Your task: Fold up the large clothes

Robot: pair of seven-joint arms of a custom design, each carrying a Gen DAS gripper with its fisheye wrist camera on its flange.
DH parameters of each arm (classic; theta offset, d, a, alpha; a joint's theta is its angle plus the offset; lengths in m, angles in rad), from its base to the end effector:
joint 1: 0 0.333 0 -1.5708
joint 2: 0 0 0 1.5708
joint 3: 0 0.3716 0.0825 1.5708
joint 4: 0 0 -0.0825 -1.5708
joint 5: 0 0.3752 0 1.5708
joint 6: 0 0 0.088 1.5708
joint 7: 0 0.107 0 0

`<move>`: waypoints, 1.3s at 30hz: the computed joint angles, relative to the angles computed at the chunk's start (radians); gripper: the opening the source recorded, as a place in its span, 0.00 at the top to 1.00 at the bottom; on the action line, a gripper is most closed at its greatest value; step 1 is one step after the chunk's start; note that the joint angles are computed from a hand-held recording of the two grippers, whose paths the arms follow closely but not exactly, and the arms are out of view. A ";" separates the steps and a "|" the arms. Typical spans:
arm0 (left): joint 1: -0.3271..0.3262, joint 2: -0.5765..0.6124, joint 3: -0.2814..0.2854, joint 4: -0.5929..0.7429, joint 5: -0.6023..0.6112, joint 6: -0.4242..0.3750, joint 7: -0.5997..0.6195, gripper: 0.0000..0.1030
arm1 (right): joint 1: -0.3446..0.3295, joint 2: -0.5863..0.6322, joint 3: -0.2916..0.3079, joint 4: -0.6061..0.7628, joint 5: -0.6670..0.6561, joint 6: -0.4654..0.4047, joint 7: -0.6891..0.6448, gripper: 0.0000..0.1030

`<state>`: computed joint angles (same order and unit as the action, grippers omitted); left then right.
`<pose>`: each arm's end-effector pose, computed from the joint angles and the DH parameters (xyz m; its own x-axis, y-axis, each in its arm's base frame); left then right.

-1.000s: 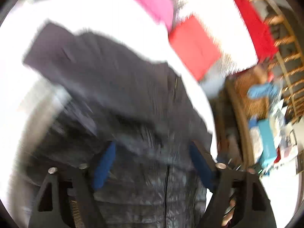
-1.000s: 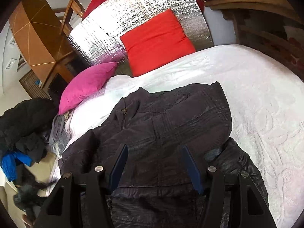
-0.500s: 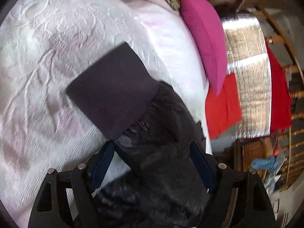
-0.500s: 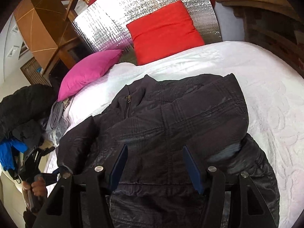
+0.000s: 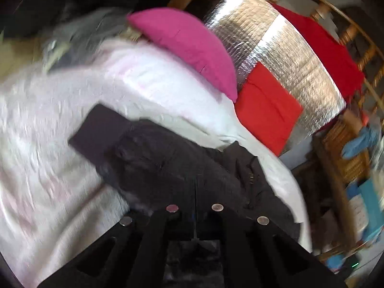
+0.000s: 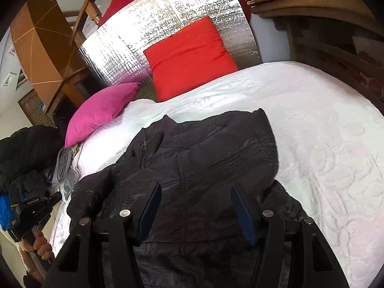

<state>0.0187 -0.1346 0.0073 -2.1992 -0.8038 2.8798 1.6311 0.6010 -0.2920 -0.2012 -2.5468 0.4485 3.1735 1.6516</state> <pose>0.5300 0.0553 0.5823 0.3267 -0.7258 0.6054 -0.5481 -0.6673 -0.5043 0.4323 0.1312 0.5324 0.0401 -0.8970 -0.4402 -0.6969 0.2906 -0.6556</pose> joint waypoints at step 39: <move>-0.182 -0.061 -0.104 0.078 0.253 -0.068 0.215 0.20 | 0.254 -0.081 -0.267 -0.003 0.235 0.048 -0.128 0.38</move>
